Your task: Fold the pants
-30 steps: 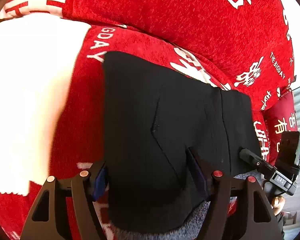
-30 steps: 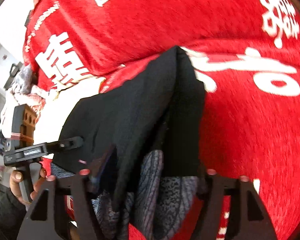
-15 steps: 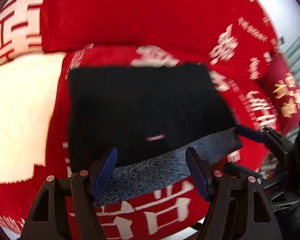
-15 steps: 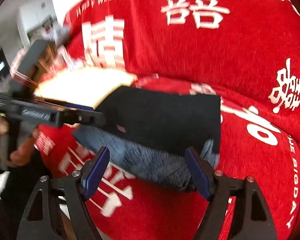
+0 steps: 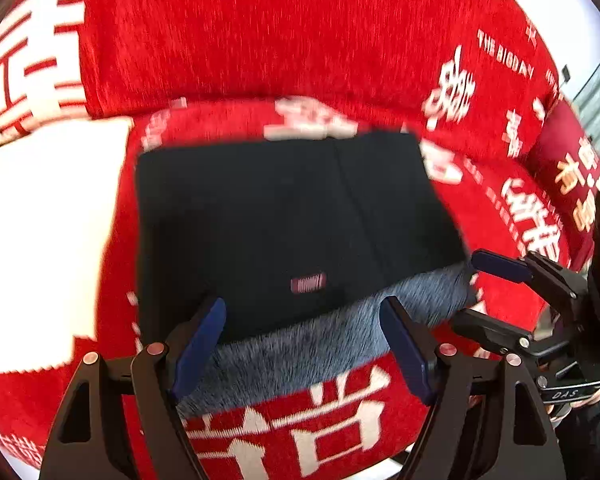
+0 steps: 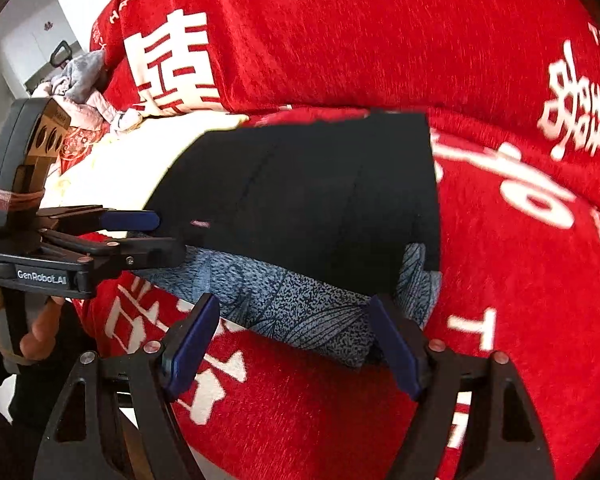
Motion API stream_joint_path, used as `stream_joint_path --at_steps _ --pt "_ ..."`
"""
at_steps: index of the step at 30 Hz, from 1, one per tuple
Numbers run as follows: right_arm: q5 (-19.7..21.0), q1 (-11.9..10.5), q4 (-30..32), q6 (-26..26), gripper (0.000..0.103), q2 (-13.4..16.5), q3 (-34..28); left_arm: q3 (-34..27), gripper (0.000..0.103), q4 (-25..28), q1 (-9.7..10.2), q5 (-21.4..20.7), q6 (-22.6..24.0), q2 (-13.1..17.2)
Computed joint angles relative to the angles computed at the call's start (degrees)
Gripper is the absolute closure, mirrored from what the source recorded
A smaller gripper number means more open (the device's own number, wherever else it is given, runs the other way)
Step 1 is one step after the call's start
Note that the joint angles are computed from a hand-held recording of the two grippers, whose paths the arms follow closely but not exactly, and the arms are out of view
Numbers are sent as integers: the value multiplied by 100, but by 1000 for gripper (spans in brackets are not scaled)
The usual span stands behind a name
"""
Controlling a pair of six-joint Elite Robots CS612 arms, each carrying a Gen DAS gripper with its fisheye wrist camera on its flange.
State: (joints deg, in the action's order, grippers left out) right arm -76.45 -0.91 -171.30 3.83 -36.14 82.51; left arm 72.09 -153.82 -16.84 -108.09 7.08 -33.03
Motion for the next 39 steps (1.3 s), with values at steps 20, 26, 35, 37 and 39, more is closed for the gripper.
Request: stream_joint_path --at_steps 20,26,35,37,39 --pt "-278 27 2058 -484 9 1138 -2357 -2196 0 1880 25 960 -568 1183" --pt "-135 8 1814 -524 9 1015 -2239 -2015 0 1401 19 1099 -542 1062" --pt "-109 -23 2824 -504 5 1426 -3041 -3134 0 2817 65 1167 -1067 1585" --pt "-107 -20 2916 -576 4 1398 -3058 -3011 0 2636 52 1240 -981 1505" --pt "-64 -32 2721 -531 4 1288 -2900 -2678 0 2126 28 1416 -950 1326"
